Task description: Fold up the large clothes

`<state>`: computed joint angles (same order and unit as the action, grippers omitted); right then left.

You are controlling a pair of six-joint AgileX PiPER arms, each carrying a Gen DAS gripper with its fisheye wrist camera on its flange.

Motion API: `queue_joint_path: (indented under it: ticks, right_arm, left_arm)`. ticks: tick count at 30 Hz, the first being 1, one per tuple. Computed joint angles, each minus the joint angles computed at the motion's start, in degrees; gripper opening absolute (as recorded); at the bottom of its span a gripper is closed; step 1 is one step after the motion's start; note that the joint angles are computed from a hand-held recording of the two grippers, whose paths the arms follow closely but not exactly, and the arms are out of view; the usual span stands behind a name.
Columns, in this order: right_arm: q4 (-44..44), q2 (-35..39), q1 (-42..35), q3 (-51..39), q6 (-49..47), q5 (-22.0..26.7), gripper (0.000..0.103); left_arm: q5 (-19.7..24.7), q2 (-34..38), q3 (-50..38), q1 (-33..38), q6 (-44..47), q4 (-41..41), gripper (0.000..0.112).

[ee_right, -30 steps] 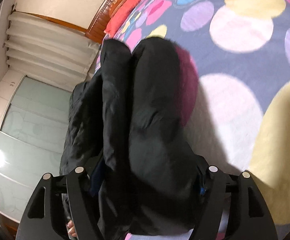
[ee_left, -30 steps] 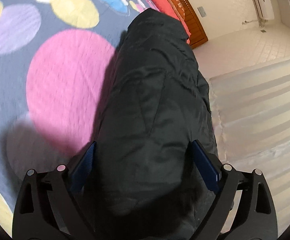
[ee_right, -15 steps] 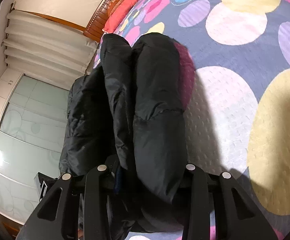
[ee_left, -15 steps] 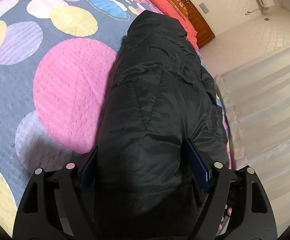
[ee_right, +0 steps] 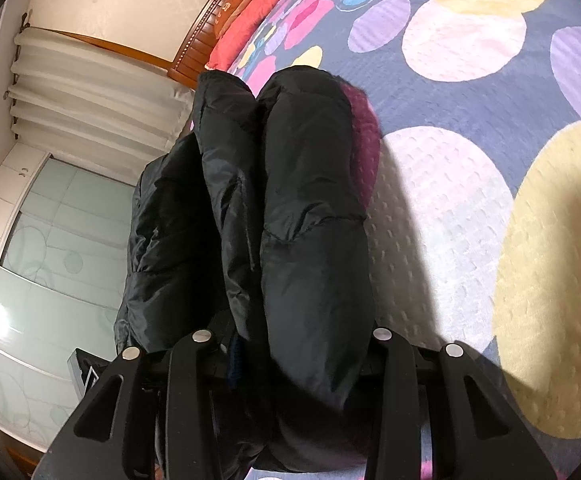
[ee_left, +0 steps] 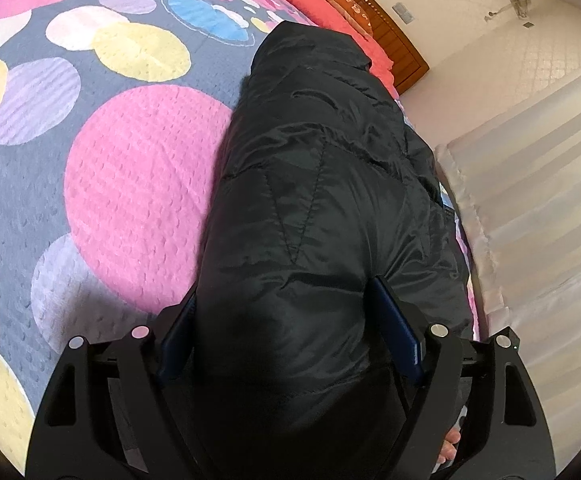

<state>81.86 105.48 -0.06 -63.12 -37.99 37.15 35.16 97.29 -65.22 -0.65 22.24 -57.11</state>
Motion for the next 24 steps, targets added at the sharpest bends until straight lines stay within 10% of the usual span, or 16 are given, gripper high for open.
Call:
queue_joint_path:
  ticks: [24]
  right_arm:
    - [0.9, -9.5, -1.0, 10.4, 1.1, -4.1, 0.060]
  left_arm:
    - [-2.2, -5.4, 2.3, -1.8, -10.1, 12.3, 0.091]
